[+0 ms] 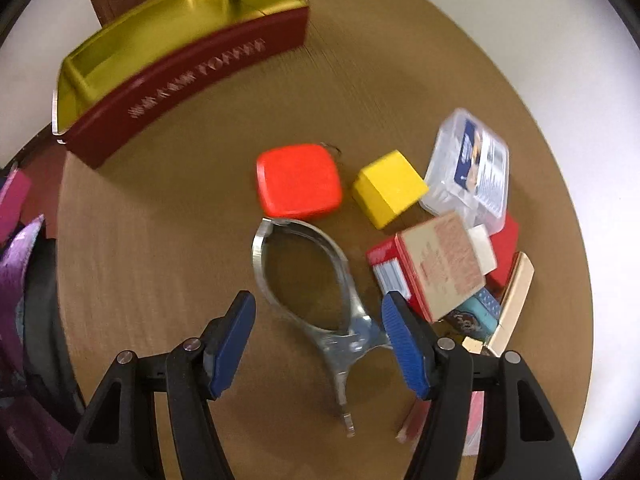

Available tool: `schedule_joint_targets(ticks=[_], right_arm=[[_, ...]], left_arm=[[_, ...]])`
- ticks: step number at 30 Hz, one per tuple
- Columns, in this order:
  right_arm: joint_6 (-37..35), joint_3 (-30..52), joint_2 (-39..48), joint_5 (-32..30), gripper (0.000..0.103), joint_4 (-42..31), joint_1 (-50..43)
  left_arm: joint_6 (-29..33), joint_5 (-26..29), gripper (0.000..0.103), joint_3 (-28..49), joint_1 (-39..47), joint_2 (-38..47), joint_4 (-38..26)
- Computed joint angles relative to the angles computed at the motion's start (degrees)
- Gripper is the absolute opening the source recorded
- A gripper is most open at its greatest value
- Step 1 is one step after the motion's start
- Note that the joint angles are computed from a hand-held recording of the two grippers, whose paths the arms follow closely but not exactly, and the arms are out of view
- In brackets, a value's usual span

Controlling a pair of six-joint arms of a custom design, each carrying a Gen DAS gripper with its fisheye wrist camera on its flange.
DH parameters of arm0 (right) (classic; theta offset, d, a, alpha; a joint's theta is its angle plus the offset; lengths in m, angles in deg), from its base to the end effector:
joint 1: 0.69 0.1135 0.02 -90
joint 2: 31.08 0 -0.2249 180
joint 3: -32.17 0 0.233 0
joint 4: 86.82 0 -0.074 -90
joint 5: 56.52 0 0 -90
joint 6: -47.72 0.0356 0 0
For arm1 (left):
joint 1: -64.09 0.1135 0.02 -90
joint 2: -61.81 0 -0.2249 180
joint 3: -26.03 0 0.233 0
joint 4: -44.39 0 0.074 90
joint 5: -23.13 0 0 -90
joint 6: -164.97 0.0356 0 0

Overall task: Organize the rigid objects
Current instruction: 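Carry the pink eraser into the tin tray with left gripper while right gripper grasps metal clip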

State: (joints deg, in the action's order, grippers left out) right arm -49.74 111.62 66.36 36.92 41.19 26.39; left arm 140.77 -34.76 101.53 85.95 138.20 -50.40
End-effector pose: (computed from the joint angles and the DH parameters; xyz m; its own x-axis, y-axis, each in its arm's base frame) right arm 0.2754 0.1384 0.1616 -0.7729 -0.5407 -0.3321 -0.5410 0.8350 -0.1003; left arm 0.1831 0.0531 0.2248 -0.7108 0.5473 -0.4419 0.6931 0.6522 -0.3071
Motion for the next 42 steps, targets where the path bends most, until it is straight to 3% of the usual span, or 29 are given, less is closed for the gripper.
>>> schedule_joint_targets(ticks=[4,10,14,20,24,31,33,36,42], right_arm=[[1.38,2.69,3.31,-5.24,0.061,-1.52,-2.34],[8.57,0.51,1.07,-6.43,0.033,-1.92,0.19],[15.03,-2.04,-0.46,-6.13,0.033,-0.21,3.23],[23.83,-10.66,-8.48,-11.97,0.032,7.07,2.1],[28.73,-15.03,-14.44,-14.42,0.032,10.37,1.25],[32.33,-13.18,-17.97,-17.71,0.031,9.79,-0.86],[34.01,-13.5,-18.97,-17.3,0.031,10.3,-0.04],[34.92,-12.5,-18.95,-18.05,0.031,10.46,0.0],[38.0,-10.8,-20.41,-20.24,0.031,10.57,1.23]], left_arm=[[0.04,0.2,0.03,0.6,0.03,0.34,-0.58],[-0.5,0.37,0.03,2.38,0.88,1.58,-1.61],[0.88,1.65,0.03,6.33,2.98,2.68,-4.8],[-0.76,3.96,0.03,19.24,5.53,8.62,-8.32],[-9.74,1.4,0.03,27.92,2.21,15.54,-0.59],[-22.61,-7.61,0.03,37.85,-6.29,30.93,15.23],[-23.53,-8.89,0.03,40.5,-7.58,35.29,17.08],[-27.55,-14.11,0.03,40.47,-9.76,39.09,24.72],[-28.27,-16.32,0.031,44.47,-10.0,44.26,26.48]])
